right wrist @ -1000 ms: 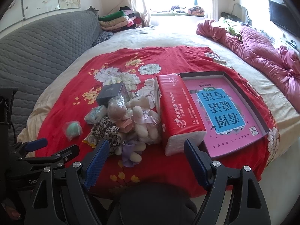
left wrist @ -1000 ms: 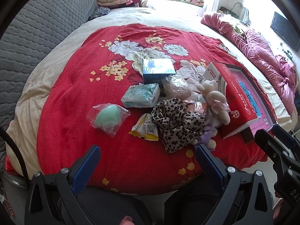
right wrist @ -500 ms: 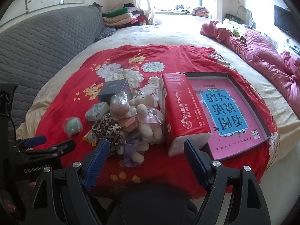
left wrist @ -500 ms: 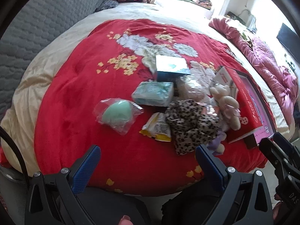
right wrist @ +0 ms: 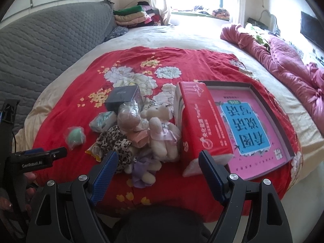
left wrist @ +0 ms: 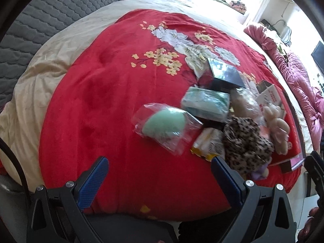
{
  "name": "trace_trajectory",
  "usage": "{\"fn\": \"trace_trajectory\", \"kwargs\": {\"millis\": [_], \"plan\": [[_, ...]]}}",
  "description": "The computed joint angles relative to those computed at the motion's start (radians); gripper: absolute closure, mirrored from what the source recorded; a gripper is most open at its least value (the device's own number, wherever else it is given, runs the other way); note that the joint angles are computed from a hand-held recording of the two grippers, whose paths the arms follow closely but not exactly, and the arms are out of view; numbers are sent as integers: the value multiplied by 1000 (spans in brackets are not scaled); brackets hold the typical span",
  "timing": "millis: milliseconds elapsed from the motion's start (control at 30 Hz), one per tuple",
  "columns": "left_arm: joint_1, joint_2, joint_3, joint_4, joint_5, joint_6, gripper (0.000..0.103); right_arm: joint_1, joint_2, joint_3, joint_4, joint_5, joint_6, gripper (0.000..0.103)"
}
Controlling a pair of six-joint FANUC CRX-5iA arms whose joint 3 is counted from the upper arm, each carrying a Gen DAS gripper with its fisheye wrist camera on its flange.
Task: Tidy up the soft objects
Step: 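Grasp the bagged green sponge with the left tool while the right tool grasps the white teddy bear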
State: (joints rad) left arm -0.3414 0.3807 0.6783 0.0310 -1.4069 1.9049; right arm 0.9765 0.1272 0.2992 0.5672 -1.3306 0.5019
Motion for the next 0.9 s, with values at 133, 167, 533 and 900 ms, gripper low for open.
{"fn": "trace_trajectory", "kwargs": {"millis": [133, 167, 533, 900], "plan": [[17, 49, 32, 22, -4, 2, 1, -17, 32, 32, -9, -5, 40, 21], [15, 69, 54, 17, -14, 0, 1, -22, 41, 42, -15, -11, 48, 21], [13, 135, 94, 22, 6, -30, 4, -72, 147, 161, -32, -62, 163, 21], [30, 115, 36, 52, 72, -49, 12, -88, 297, 297, -23, -166, 328, 51]]}}
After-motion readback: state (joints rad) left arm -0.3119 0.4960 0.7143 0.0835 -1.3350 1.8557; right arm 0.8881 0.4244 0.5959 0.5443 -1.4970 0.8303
